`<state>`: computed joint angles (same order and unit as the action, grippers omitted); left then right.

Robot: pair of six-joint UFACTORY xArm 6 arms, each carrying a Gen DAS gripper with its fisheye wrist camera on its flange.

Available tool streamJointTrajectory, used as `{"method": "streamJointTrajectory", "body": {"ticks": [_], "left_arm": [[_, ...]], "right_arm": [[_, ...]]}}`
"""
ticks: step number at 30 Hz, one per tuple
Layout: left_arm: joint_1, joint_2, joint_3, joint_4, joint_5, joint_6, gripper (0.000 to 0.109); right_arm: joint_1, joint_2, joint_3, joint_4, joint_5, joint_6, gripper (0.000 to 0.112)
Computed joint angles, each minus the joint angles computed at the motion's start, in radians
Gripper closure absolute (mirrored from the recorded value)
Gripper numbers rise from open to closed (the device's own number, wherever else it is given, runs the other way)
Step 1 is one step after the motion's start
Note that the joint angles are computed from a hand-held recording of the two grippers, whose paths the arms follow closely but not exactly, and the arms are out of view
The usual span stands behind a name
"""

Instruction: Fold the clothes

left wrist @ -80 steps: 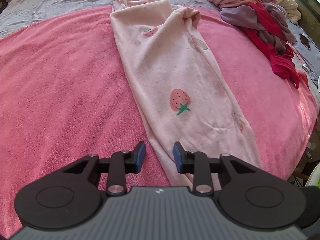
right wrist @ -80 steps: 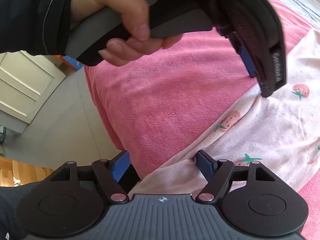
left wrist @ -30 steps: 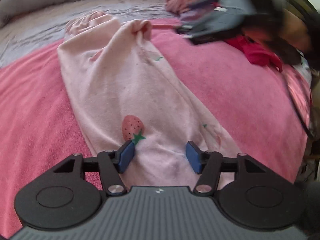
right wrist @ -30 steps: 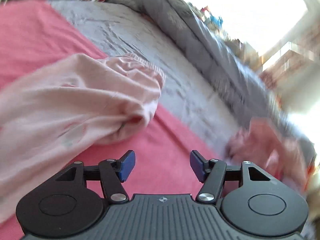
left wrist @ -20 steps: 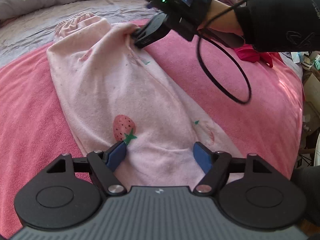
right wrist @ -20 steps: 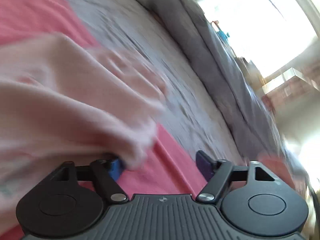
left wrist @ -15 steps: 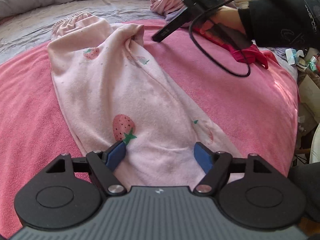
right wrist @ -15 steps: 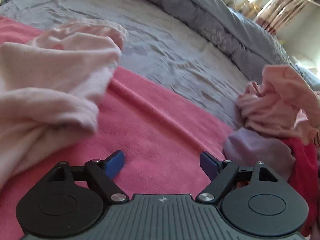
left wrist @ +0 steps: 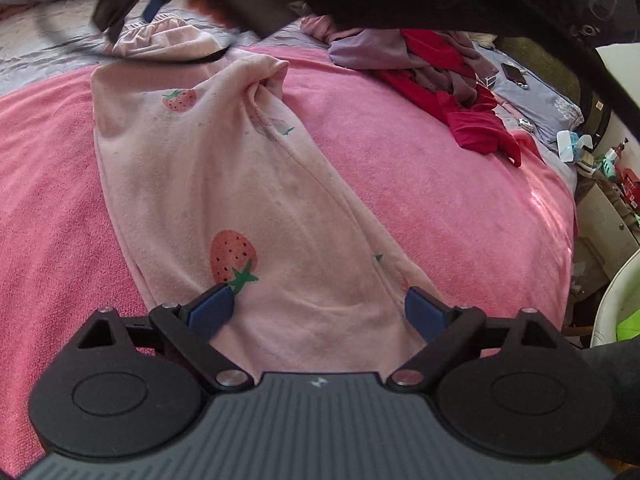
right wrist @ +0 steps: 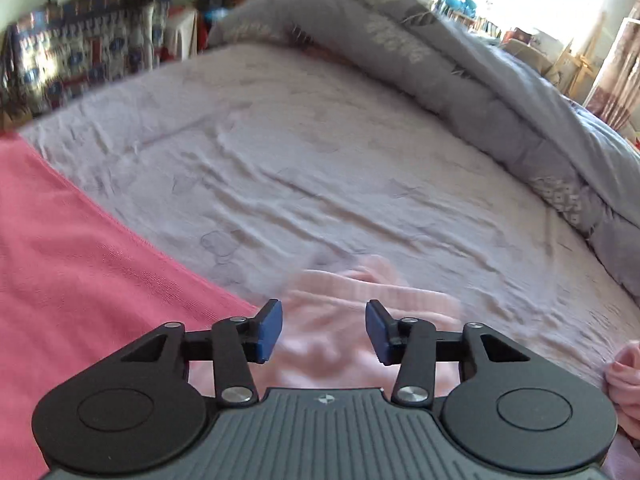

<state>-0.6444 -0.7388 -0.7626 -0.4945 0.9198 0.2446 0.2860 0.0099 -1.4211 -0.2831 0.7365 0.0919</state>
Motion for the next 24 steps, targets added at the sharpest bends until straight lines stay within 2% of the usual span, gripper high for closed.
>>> {"method": "streamJointTrajectory", "body": {"ticks": [1, 3, 5, 6, 8, 11, 13, 16, 18, 20, 22, 24], "left_arm": [[0.005, -0.003, 0.002, -0.011, 0.001, 0.004, 0.016], [0.015, -0.006, 0.007, -0.034, 0.000, 0.016, 0.016], [0.022, -0.014, 0.017, -0.054, -0.004, 0.030, 0.016], [0.025, -0.016, 0.019, -0.060, -0.003, 0.038, 0.016], [0.030, -0.019, 0.022, -0.072, -0.003, 0.052, 0.016], [0.034, -0.013, 0.017, -0.080, 0.000, 0.055, 0.016], [0.035, -0.010, 0.015, -0.083, 0.000, 0.050, 0.016], [0.032, -0.006, 0.013, -0.081, -0.002, 0.050, 0.016], [0.032, -0.003, 0.010, -0.078, 0.001, 0.051, 0.016], [0.030, 0.000, 0.007, -0.073, 0.003, 0.046, 0.015], [0.026, 0.004, 0.002, -0.064, 0.004, 0.028, 0.015], [0.022, 0.008, -0.004, -0.055, 0.005, 0.011, 0.015]], "right_arm": [[0.008, 0.032, -0.020, -0.037, 0.015, 0.073, 0.078], [0.023, 0.094, -0.066, -0.082, 0.055, 0.194, 0.081], [0.009, 0.095, -0.085, -0.025, 0.074, 0.207, 0.088], [0.001, 0.086, -0.081, -0.014, 0.066, 0.222, 0.096], [-0.011, 0.050, -0.044, -0.076, 0.022, 0.325, 0.102], [-0.021, 0.003, 0.003, -0.317, -0.065, 0.537, 0.104], [-0.041, -0.002, 0.000, -0.337, -0.107, 0.586, 0.104], [-0.055, 0.066, -0.072, -0.288, -0.122, 0.532, 0.104], [-0.061, 0.147, -0.138, -0.156, -0.109, 0.425, 0.104], [-0.058, 0.228, -0.182, -0.080, -0.096, 0.318, 0.099], [-0.051, 0.275, -0.232, -0.040, -0.064, 0.154, 0.096], [-0.059, 0.277, -0.275, 0.092, -0.023, -0.056, 0.093]]}}
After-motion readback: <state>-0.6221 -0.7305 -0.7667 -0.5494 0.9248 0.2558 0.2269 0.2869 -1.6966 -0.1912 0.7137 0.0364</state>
